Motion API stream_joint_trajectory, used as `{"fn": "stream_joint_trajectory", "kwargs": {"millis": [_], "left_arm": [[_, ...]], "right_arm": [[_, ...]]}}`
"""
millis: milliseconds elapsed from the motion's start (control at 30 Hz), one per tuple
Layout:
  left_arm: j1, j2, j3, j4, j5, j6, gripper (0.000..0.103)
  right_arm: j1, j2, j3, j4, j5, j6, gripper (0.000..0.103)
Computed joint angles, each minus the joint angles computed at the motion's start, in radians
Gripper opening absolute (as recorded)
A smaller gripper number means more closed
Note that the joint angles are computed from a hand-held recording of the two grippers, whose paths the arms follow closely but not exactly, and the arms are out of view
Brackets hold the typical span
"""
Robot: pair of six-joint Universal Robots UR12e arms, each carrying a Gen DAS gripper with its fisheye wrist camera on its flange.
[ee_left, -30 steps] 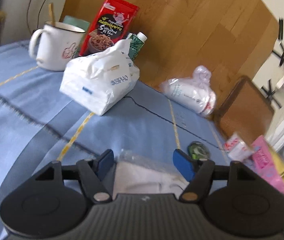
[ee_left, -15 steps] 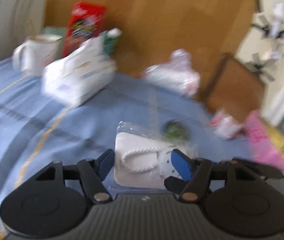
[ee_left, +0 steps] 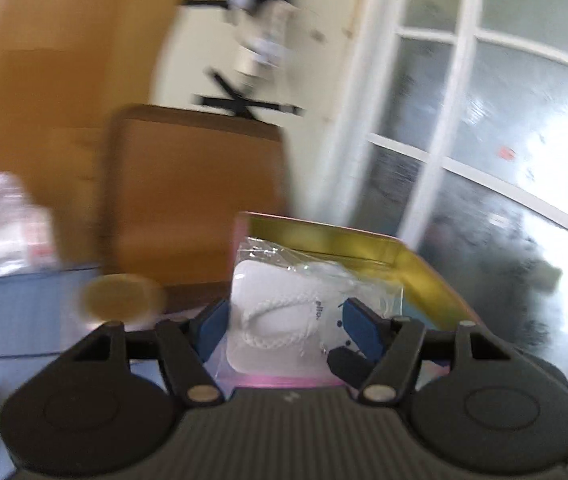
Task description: Organize soft objects
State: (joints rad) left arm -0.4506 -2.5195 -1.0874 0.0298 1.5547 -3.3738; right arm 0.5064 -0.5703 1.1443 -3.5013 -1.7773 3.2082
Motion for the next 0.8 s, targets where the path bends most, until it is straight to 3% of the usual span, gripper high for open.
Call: {"fn": "stream_joint_trajectory", "kwargs": {"millis": [133,200,267,367,433,567,700,800], "left_arm": [[-0.021,-0.087,0.166,-0.133,-0.001,0.019,0.069],[-0.029,-0.108,0.211,-0.185,0.045,0.012,0.069],[-0.024,-0.098,0.185,-0.162,0.037,-0.011,0.069],[-0.015,-0.057,0.096,-0.094,0.062,-0.012,0.071],[-0.007,-0.023,0.027,-0.053,0.082,-0.019,0.072],[0.018,0.055,-0.155,0.041,0.104,-0.06,0.072],[0.037,0.131,-0.342,0.136,0.203,-0.135,0.072],[0.061,0.186,-0.459,0.165,0.285,-0.249,0.072]], "right_arm": [[-0.02,0.008,0.007,0.007,-0.113,0.002,0.055],[-0.011,0.058,-0.067,0.036,-0.295,-0.093,0.056],[-0.015,0.077,-0.095,0.067,-0.371,-0.091,0.055],[-0.034,0.048,-0.035,0.02,-0.297,0.036,0.055],[-0.029,0.051,-0.039,-0.003,-0.294,0.035,0.055],[-0.022,0.046,-0.032,-0.082,-0.204,0.025,0.055],[-0.018,0.034,-0.03,-0.063,0.006,0.012,0.059],[-0.021,0.03,-0.055,0.058,0.269,0.016,0.067]]}}
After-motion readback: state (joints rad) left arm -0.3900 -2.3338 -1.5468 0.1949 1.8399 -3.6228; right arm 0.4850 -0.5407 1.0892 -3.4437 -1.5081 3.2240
